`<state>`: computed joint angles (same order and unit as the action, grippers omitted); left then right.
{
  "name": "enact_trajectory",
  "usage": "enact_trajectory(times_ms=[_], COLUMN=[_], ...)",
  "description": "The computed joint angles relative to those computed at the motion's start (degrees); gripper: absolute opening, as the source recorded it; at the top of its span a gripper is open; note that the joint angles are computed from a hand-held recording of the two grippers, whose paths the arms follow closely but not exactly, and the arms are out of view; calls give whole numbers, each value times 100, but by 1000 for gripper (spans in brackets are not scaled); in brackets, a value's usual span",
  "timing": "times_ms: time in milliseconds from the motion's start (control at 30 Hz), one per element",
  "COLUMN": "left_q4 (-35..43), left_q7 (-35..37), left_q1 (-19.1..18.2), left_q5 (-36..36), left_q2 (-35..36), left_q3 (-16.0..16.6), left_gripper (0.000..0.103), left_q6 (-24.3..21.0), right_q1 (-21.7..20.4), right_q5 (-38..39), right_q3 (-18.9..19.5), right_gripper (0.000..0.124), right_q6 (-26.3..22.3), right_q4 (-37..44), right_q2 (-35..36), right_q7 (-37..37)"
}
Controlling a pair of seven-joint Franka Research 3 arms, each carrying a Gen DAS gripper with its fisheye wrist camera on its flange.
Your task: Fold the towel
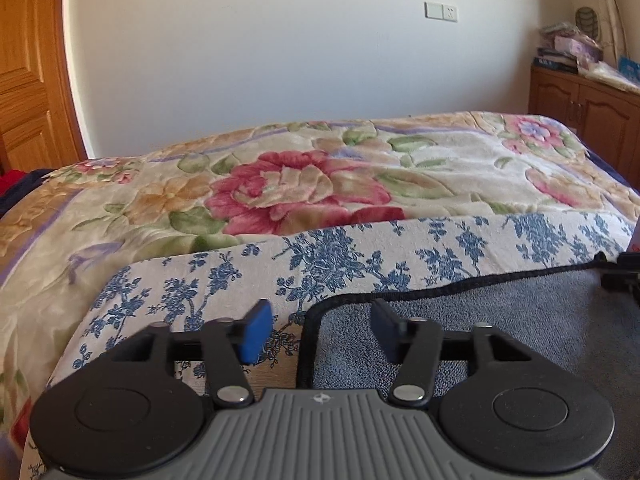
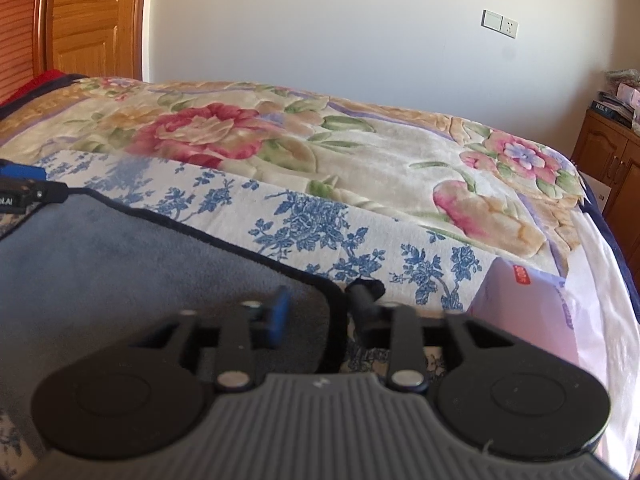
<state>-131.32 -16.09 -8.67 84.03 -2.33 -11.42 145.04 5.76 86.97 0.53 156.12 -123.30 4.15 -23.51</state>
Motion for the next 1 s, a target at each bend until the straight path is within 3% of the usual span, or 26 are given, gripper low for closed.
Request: enact_trajectory(times_ms=[267,467,633,1000], left_q4=[-129,-225,-341,-477], left_q7=[-273,-66,325,889], left_q1=[-80,-147,-219,-321], left_q5=[21,-325,-716,-1435], left_q2=[-343,-668,-1057,-1899], left_q3=[-134,-272,-429,-900], left_gripper=[88,93,102,103], left_q6=[-213,-296,-401,-903], right_q1=[2,49,105,206], right_q5=[-178,-481,-645,-1052], right_q3=[-99,-268,-463,-841], right_gripper=[57,64,82,89], right_q6=[-207,-427,-667,-1004], right_q4=[-391,-811,-1145,-1597], right_q2=[-513,-1124,-1720,-2772], right_q7=[255,668,941,1463])
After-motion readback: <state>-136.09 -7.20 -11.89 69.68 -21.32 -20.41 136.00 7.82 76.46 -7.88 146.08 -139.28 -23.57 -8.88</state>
